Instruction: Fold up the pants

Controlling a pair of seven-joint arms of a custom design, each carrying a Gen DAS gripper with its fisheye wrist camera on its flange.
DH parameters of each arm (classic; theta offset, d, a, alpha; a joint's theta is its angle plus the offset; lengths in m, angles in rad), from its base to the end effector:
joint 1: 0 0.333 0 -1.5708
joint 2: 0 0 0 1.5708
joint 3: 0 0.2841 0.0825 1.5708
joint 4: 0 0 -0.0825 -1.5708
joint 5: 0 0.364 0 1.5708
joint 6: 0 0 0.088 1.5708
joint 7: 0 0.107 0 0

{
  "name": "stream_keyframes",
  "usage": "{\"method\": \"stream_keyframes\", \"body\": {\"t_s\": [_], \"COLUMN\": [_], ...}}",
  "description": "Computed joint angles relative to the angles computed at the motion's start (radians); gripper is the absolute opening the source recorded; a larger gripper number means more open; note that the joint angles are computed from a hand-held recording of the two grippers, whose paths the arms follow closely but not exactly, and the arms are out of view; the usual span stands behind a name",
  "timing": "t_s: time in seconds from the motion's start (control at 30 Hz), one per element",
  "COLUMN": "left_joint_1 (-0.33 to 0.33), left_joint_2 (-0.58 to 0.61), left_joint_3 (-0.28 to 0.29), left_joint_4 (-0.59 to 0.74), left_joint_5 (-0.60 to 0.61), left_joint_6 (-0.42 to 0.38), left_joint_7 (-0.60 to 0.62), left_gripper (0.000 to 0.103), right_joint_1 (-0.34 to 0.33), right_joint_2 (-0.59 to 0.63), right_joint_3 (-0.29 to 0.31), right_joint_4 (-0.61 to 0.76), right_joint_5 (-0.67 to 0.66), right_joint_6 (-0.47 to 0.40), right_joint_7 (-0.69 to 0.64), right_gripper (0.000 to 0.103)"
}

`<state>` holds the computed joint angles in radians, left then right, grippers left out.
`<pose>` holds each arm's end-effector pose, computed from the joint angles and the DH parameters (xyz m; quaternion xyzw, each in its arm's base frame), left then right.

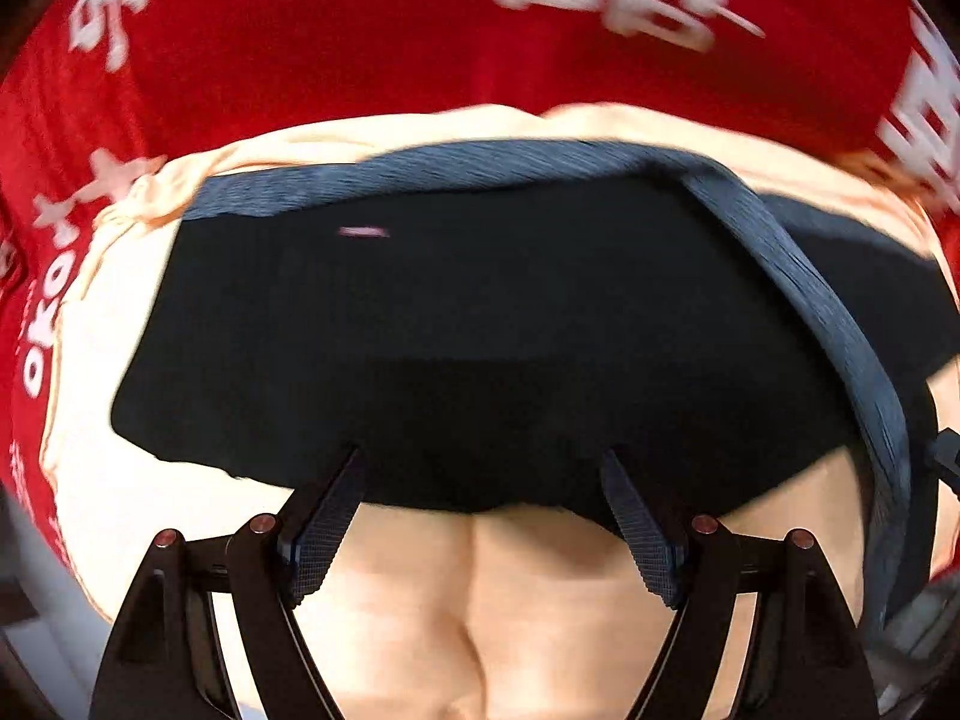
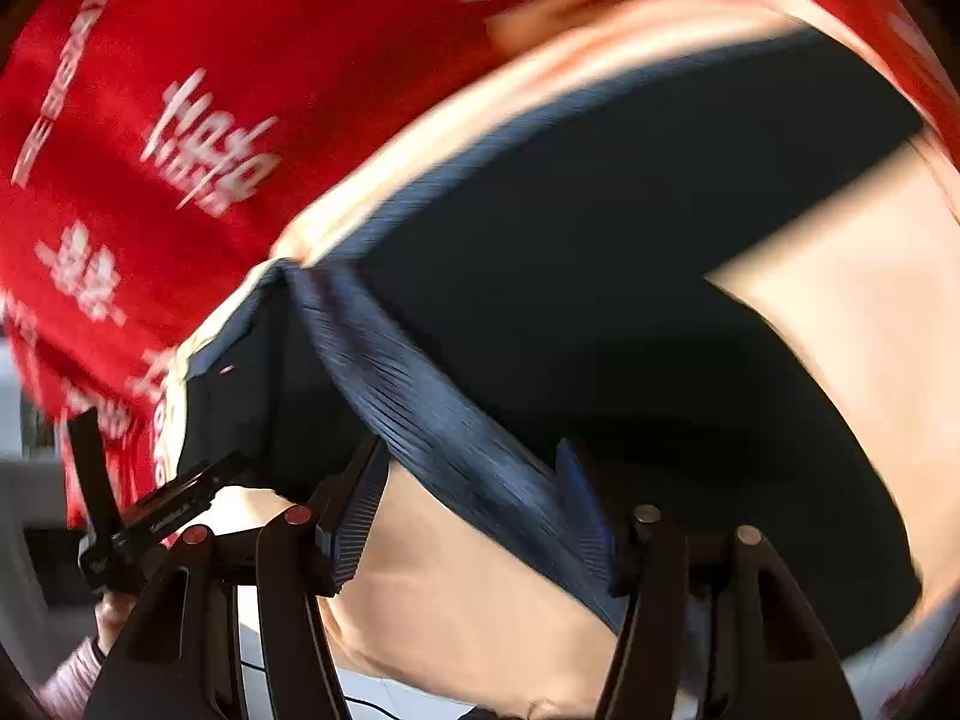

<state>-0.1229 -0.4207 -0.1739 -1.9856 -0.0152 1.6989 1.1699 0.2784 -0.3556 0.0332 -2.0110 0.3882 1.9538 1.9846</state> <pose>0.4032 -0.1389 0.6132 -0.7449 0.6635 -0.0460 0.0526 0.4335 0.1683 0.6076 -0.6176 0.7511 0.1059 0.2080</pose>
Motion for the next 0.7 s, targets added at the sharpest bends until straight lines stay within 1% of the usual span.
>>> {"method": "stream_keyframes", "body": {"t_s": [0.1, 0.2, 0.3, 0.4, 0.47, 0.5, 0.53, 0.6, 0.7], "left_joint_1": [-0.033, -0.070, -0.111, -0.151, -0.174, -0.177, -0.182, -0.190, -0.207], "left_joint_2": [-0.019, -0.045, -0.036, -0.022, -0.004, 0.018, 0.037, 0.090, 0.148], "left_joint_3": [-0.016, -0.022, -0.041, -0.048, -0.062, -0.056, -0.059, -0.067, -0.099], "left_joint_4": [-0.012, -0.029, -0.003, 0.021, 0.039, 0.055, 0.069, 0.084, 0.100], "left_joint_5": [-0.042, -0.105, -0.162, -0.234, -0.262, -0.267, -0.275, -0.295, -0.287], "left_joint_6": [0.005, 0.036, 0.037, 0.051, 0.072, 0.077, 0.083, 0.121, 0.172], "left_joint_7": [0.003, 0.012, 0.008, 0.007, 0.005, 0.016, 0.014, 0.008, -0.041], "left_gripper": [0.081, 0.081, 0.081, 0.081, 0.081, 0.081, 0.081, 0.081, 0.081], "right_joint_1": [-0.035, -0.059, -0.081, -0.095, -0.102, -0.106, -0.108, -0.111, -0.111], "right_joint_2": [-0.152, -0.306, -0.457, -0.560, -0.619, -0.646, -0.669, -0.704, -0.725], "right_joint_3": [0.008, 0.007, 0.004, -0.003, -0.013, -0.019, -0.025, -0.037, -0.066], "right_joint_4": [-0.125, -0.243, -0.345, -0.415, -0.463, -0.486, -0.509, -0.549, -0.601], "right_joint_5": [-0.064, -0.099, -0.133, -0.155, -0.154, -0.151, -0.146, -0.136, -0.108], "right_joint_6": [-0.034, -0.082, -0.140, -0.191, -0.211, -0.221, -0.224, -0.225, -0.207], "right_joint_7": [0.080, 0.151, 0.194, 0.214, 0.219, 0.220, 0.218, 0.205, 0.165], "right_gripper": [0.062, 0.062, 0.062, 0.062, 0.062, 0.062, 0.062, 0.062, 0.062]}}
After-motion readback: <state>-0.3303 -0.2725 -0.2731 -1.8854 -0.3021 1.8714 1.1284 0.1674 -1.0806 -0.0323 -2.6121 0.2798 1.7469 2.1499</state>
